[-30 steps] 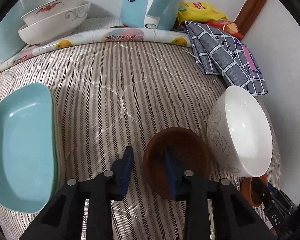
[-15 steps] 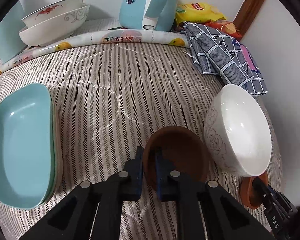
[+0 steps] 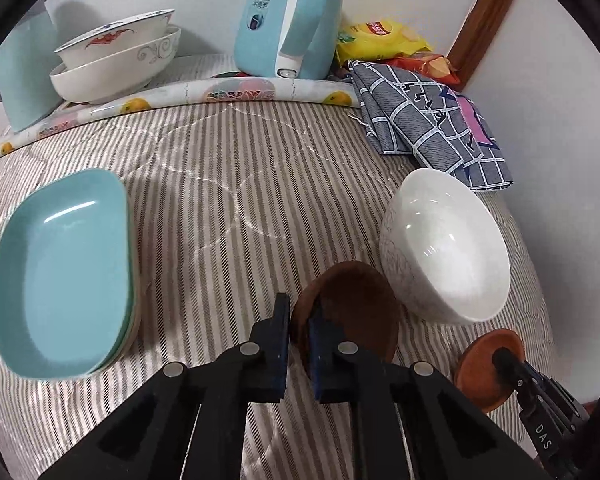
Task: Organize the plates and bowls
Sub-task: 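Carry the terracotta bowl into the white bowl with the right gripper while the left holds its bowl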
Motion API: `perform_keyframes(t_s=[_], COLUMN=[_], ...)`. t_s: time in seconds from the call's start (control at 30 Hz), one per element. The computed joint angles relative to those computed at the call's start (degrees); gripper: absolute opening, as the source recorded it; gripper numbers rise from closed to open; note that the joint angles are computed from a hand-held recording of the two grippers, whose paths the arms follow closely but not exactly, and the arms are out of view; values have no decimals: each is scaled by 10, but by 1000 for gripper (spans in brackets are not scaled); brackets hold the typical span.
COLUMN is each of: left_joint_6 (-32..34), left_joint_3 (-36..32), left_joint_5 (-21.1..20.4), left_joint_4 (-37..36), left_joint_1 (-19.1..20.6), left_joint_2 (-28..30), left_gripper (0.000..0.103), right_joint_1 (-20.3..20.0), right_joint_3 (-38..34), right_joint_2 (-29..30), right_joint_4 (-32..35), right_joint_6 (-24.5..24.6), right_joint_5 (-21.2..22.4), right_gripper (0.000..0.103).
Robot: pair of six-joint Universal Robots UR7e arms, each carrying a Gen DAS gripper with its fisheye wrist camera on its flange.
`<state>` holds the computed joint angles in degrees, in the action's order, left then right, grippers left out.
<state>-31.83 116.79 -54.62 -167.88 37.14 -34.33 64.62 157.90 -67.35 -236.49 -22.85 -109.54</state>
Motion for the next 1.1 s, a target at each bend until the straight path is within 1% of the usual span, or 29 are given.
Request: perform_keyframes(t_s=[0.2, 0.43, 0.7, 0.87, 1.1], left_joint_6=[-18, -20, -19, -13, 1], left_joint_3=[29, 47, 57, 64, 64], left_joint_5=[0, 0, 12, 15, 23], left_joint_4=[-11, -21, -20, -22, -20], left_joint_1=[-9, -22, -31, -31, -16], left_joint_2=[-29, -55, -83, -97, -118], left_gripper=[9, 9, 9, 9, 9], right_joint_1=[17, 45, 106, 134, 165], right_joint_3=[10, 23, 18, 7, -18], right_joint_2=[5, -14, -36, -42, -50], right_joint_4=[-21, -18, -1, 16, 52], right_joint_6=[4, 25, 49, 59, 82], right_joint_5=[-9, -23, -70, -85, -106], right_gripper=[7, 7, 7, 7, 8])
